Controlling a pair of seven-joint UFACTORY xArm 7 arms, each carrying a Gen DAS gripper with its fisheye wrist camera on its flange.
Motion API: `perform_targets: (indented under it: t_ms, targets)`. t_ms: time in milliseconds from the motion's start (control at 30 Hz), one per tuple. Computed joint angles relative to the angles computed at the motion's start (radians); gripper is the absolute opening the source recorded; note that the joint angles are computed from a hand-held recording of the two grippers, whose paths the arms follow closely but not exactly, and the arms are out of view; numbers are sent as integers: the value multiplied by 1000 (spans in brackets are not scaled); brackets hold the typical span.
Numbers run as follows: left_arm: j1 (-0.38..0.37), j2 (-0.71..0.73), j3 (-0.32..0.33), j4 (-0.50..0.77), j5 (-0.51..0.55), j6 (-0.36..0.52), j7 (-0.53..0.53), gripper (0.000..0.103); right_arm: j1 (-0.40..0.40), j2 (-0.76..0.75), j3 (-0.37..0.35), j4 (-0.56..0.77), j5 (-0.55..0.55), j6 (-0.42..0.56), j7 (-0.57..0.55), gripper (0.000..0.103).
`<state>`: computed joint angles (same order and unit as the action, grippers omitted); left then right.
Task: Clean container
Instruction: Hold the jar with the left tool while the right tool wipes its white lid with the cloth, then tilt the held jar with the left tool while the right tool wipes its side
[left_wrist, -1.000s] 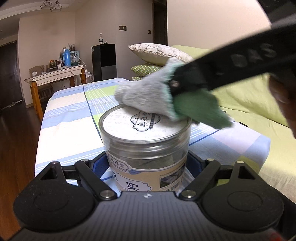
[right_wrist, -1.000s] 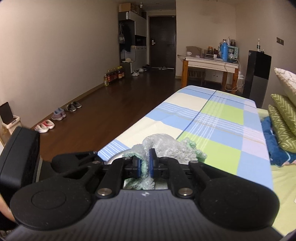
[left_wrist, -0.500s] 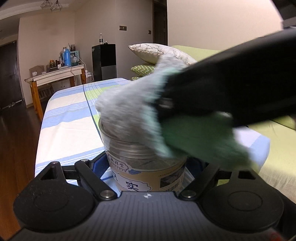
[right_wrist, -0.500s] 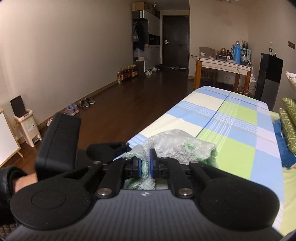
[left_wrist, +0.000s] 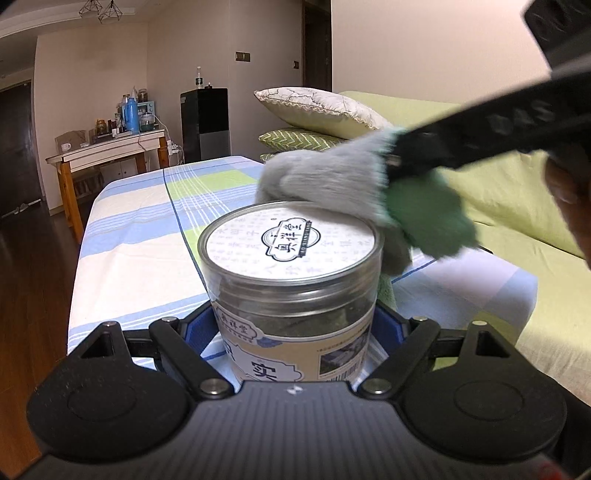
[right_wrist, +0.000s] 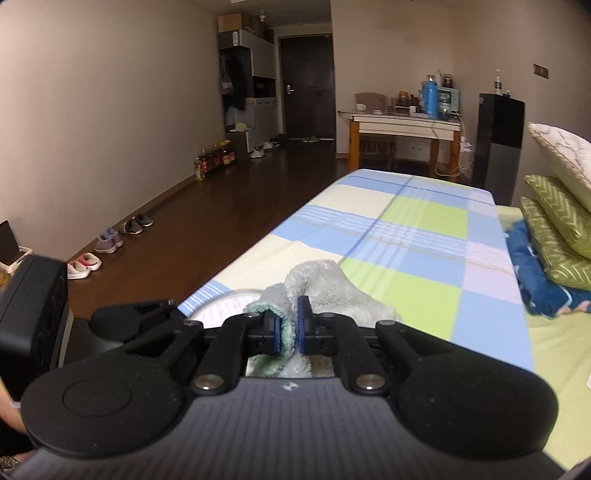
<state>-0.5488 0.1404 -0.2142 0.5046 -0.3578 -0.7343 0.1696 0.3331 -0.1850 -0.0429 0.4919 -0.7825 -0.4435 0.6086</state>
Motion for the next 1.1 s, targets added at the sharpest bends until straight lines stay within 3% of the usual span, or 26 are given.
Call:
perform_targets:
  t_ms: [200, 300, 467, 633, 700, 800, 867, 933, 967, 1067, 1100]
  targets:
    - [-12, 6, -5, -13, -15, -21, 1, 85, 51, -68, -90, -49, -195, -25, 171, 7]
    - [-20, -6, -10, -21, -31, -17, 5, 85, 12, -76, -93, -48, -233, -46, 202, 7]
    - [-35, -31, -12, -17, -87, 20, 68, 85, -69, -96, 1, -87, 26, -12, 63, 7]
    - [-77, -65, -25, -4, -262, 43, 277, 85, -178, -46, 184, -96, 338, 51, -179, 8]
    - [-106, -75, -41, 15, -399, 56, 428, 85, -207, -12, 243, -89, 425, 77, -272, 11]
    - [-131, -75, -59, 54, -564, 78, 622, 85, -113, 38, 135, -59, 350, 113, -232, 16]
    - [-135, -72, -65, 74, -612, 88, 671, 85, -64, 35, 75, -63, 315, 105, -203, 19]
    - [-140, -67, -68, 95, -655, 95, 731, 85, 31, 20, -63, -58, 174, 101, -71, 24]
    - [-145, -57, -69, 115, -687, 93, 778, 85, 71, 12, -126, -54, 96, 97, 2, 31]
    - [-162, -27, -67, 174, -763, 88, 913, 85, 92, -48, -180, -86, -8, 61, 89, 49]
    - [-170, -17, -67, 193, -788, 84, 959, 85, 99, -70, -193, -94, -41, 56, 107, 51]
